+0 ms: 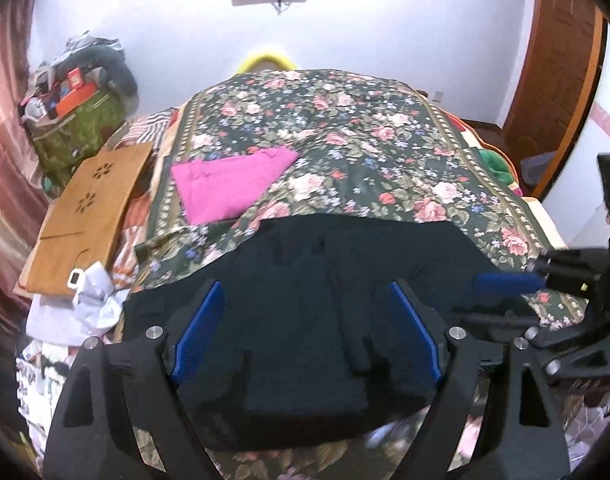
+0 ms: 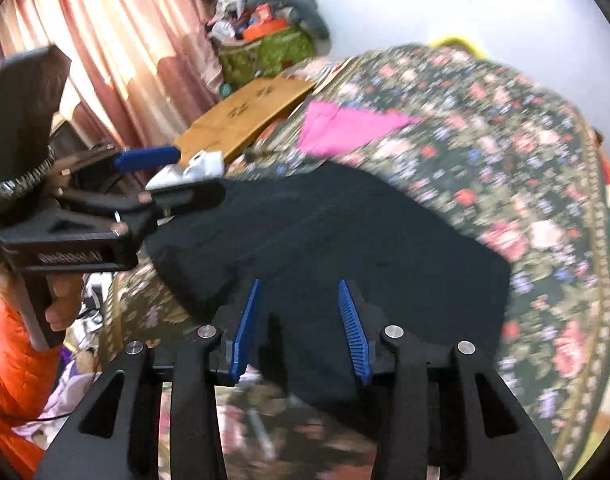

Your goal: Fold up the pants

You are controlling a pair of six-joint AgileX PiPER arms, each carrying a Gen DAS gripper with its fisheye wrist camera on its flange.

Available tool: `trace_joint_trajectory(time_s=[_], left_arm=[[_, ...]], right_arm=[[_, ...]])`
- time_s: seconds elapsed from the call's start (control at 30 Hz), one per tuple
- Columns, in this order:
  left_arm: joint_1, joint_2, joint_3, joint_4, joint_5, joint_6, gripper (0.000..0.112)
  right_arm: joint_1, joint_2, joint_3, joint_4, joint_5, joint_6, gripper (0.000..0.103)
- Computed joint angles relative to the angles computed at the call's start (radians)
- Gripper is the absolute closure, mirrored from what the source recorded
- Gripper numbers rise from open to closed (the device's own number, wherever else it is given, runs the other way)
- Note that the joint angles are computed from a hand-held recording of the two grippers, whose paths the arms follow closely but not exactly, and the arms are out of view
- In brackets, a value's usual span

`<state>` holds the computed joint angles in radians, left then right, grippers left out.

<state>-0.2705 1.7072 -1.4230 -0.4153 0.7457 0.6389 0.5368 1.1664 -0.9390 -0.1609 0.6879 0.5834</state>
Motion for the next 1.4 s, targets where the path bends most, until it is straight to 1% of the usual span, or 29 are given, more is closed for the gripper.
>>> trace_joint_trajectory(time_s=[0.13,0.2,0.27,0.3,0.37,0.47,0.53,0.57,0.6,0.67,0.7,0.73,0.77,0.8,0.87,0.97,1.07,1.1,1.23,1.3,1.4], left_arm=[[-0.052,0.077,-0.098,-0.004,0.063,-0.039,0.029],[-0.081,0.115,-0.142,0.015,0.081,-0.062,0.029],[-0.118,0.17,-0.205,0.064,0.098,-0.109,0.029],[-0.127,0.19,-0.223,0.071,0.105,-0.115,0.029],[-0.145,0.261,-0.302,0.093,0.153,-0.144,0.029],[-0.163,0.387,-0.438,0.139,0.255,-0.214,0.029],[-0.171,0.463,-0.517,0.178,0.324,-0.259,0.029],[-0.175,0.49,-0.537,0.196,0.342,-0.271,0.029],[-0.177,0.495,-0.522,0.21,0.33,-0.273,0.028],[-0.177,0.443,-0.402,0.202,0.225,-0.229,0.022],[-0.184,0.415,-0.349,0.223,0.176,-0.224,0.014],[-0.196,0.386,-0.297,0.264,0.126,-0.233,0.01],[-0.198,0.368,-0.266,0.272,0.101,-0.229,0.01],[-0.194,0.358,-0.25,0.268,0.09,-0.22,0.01],[-0.176,0.349,-0.235,0.243,0.096,-0.208,0.01],[-0.149,0.33,-0.203,0.21,0.095,-0.198,0.01],[-0.13,0.284,-0.134,0.195,0.054,-0.184,0.01],[-0.122,0.256,-0.093,0.187,0.028,-0.175,0.01],[-0.085,0.173,0.025,0.135,-0.042,-0.128,0.01],[-0.065,0.153,0.047,0.111,-0.04,-0.106,0.01],[-0.035,0.122,0.072,0.09,-0.034,-0.088,0.01]], right_arm=[[-0.112,-0.031,0.019,0.02,0.0,-0.081,0.062],[-0.181,-0.037,0.036,0.08,-0.017,-0.156,0.062],[-0.254,-0.027,0.056,0.159,-0.039,-0.247,0.062],[-0.295,-0.017,0.066,0.222,-0.051,-0.316,0.062],[-0.395,0.03,0.082,0.412,-0.055,-0.499,0.062],[-0.486,0.095,0.112,0.592,-0.046,-0.66,0.062],[-0.504,0.118,0.131,0.618,-0.045,-0.691,0.062],[-0.508,0.121,0.145,0.626,-0.045,-0.707,0.062],[-0.51,0.121,0.158,0.638,-0.051,-0.723,0.062],[-0.519,0.098,0.192,0.661,-0.061,-0.753,0.06],[-0.513,0.081,0.212,0.659,-0.073,-0.749,0.058],[-0.51,0.07,0.221,0.649,-0.077,-0.743,0.056],[-0.505,0.057,0.231,0.631,-0.083,-0.728,0.056],[-0.489,0.038,0.244,0.6,-0.092,-0.691,0.055],[-0.455,-0.003,0.269,0.528,-0.106,-0.602,0.055],[-0.444,-0.043,0.292,0.49,-0.106,-0.539,0.055],[-0.421,-0.092,0.312,0.417,-0.091,-0.444,0.055],[-0.416,-0.104,0.317,0.401,-0.086,-0.423,0.053],[-0.457,-0.174,0.359,0.449,-0.052,-0.426,0.052],[-0.461,-0.201,0.369,0.437,-0.037,-0.397,0.052],[-0.427,-0.239,0.368,0.364,-0.008,-0.298,0.052]])
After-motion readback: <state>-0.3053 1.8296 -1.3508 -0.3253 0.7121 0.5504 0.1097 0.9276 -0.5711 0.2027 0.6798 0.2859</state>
